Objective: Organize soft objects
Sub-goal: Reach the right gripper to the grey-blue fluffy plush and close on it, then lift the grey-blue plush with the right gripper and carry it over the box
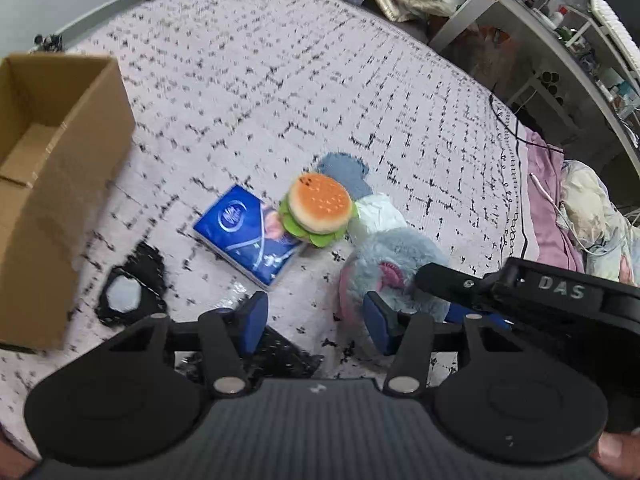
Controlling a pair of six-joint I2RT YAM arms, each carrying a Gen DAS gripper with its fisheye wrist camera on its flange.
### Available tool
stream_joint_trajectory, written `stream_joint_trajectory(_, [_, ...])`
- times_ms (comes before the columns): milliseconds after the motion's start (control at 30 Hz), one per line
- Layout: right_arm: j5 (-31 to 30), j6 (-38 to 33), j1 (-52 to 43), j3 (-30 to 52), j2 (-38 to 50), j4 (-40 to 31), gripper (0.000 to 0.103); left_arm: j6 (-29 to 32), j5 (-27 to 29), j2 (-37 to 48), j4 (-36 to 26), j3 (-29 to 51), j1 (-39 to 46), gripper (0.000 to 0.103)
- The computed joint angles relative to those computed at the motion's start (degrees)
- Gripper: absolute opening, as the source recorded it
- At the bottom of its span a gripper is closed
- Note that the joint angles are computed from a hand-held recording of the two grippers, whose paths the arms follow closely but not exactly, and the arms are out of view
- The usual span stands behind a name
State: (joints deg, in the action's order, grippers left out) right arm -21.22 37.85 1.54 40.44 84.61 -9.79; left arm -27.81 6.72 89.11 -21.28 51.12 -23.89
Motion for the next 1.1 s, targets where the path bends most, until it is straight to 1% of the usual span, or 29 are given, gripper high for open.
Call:
stream_joint_trajectory(33, [-0.4, 0.4, -0.4, -0.1, 0.2, 0.1, 0.033, -0.8, 0.4, 0.7, 0.5, 0.1, -0.2, 0.047])
stream_joint_trajectory(133, [-1.0, 1.7, -1.0, 0.0, 0.9, 0.3, 0.033, -3.5, 0.9, 2.1, 2.3, 0.1, -0.5, 0.046])
stream_joint_trajectory(267, [-1.7, 2.0, -1.5, 0.3, 1.7, -0.2, 0.033, -6.1, 0.7, 3.5, 3.0, 1.1, -0.7, 0.046])
stream_joint_trajectory(333, [-2.1, 2.2, -1.8, 0.7, 2.4, -0.9, 0.036, -7.0, 0.7, 3.5, 3.8, 1.1, -1.0, 0.046])
stream_joint_trajectory(467, [-2.9, 2.9, -2.6, 0.3, 2.7, -0.9, 0.035, -9.1, 1.1, 3.8, 4.2, 1.5, -1.2, 0.046])
stream_joint_trajectory(567, [-3.4, 3.9, -2.9, -0.3, 2.6, 0.1, 0.029, -10.0, 0.8, 3.4, 3.8, 1.6, -1.4, 0.046])
stream_joint_trajectory(667, [-3.7, 4.0, -3.1, -0.6, 2.5, 0.6, 0.026, -10.7, 2.1, 2.6, 4.8, 1.0, -1.1, 0.046])
stream_joint_trajectory(800, [-4.2, 4.2, -3.3, -0.7, 2.3, 0.5, 0.026, -11.0, 0.9, 2.7, 3.1, 2.1, -2.1, 0.05])
stream_joint_trajectory(900, [-4.9, 4.8, -3.7, -0.8, 2.0, 0.3, 0.026, -10.5, 0.0, 3.6, 2.1, 3.1, -3.2, 0.05])
stream_joint_trajectory(1000, [-5.8, 5.1, -4.2, -1.0, 2.2, 0.5, 0.026, -11.6, -0.7, 4.4, 3.5, 2.6, -3.6, 0.049])
stream_joint_trajectory(1100, [-7.2, 5.5, -5.0, -1.2, 2.7, 1.0, 0.027, -13.1, 0.1, 5.1, 4.9, 2.1, -3.4, 0.045])
